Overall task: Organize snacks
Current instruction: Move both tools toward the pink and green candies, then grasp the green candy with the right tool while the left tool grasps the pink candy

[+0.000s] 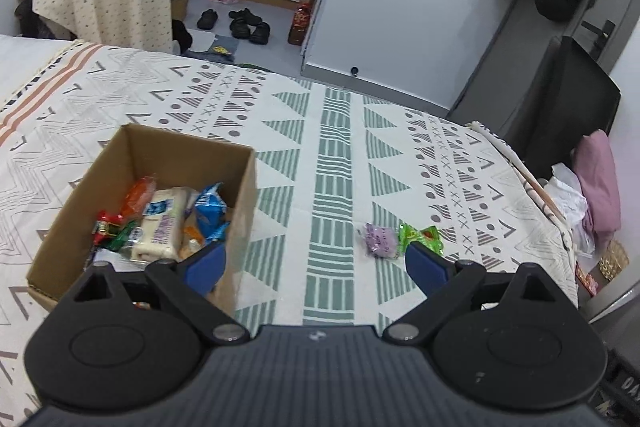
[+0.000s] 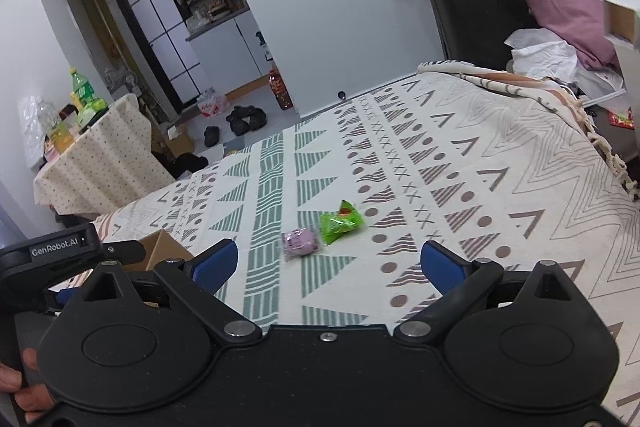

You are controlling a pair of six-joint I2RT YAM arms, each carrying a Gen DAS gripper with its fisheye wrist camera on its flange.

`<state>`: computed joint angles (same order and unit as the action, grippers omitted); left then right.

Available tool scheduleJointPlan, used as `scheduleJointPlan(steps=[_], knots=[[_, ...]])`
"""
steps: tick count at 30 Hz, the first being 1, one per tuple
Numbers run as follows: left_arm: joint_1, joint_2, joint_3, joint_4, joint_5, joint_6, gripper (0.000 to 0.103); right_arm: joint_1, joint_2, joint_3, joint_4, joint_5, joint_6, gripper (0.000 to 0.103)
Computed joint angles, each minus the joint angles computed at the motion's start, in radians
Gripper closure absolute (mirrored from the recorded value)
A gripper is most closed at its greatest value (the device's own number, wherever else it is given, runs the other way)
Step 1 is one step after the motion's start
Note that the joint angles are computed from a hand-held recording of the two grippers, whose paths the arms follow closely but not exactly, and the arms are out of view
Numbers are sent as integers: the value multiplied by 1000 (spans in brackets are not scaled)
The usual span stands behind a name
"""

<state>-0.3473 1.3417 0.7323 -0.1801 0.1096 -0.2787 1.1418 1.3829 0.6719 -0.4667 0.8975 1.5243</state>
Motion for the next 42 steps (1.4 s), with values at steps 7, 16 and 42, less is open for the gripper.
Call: scheduleJointPlan(steps=[7, 16, 42], knots=[[-81, 26, -12, 50, -35, -7, 7, -32, -30, -150, 189, -22, -23, 4], [-163, 203, 80, 94, -100, 2, 7, -189, 30, -315, 612, -124, -184, 6], [-215, 778, 500, 144, -76, -169, 24, -638, 585, -299, 1403, -576, -467, 35]])
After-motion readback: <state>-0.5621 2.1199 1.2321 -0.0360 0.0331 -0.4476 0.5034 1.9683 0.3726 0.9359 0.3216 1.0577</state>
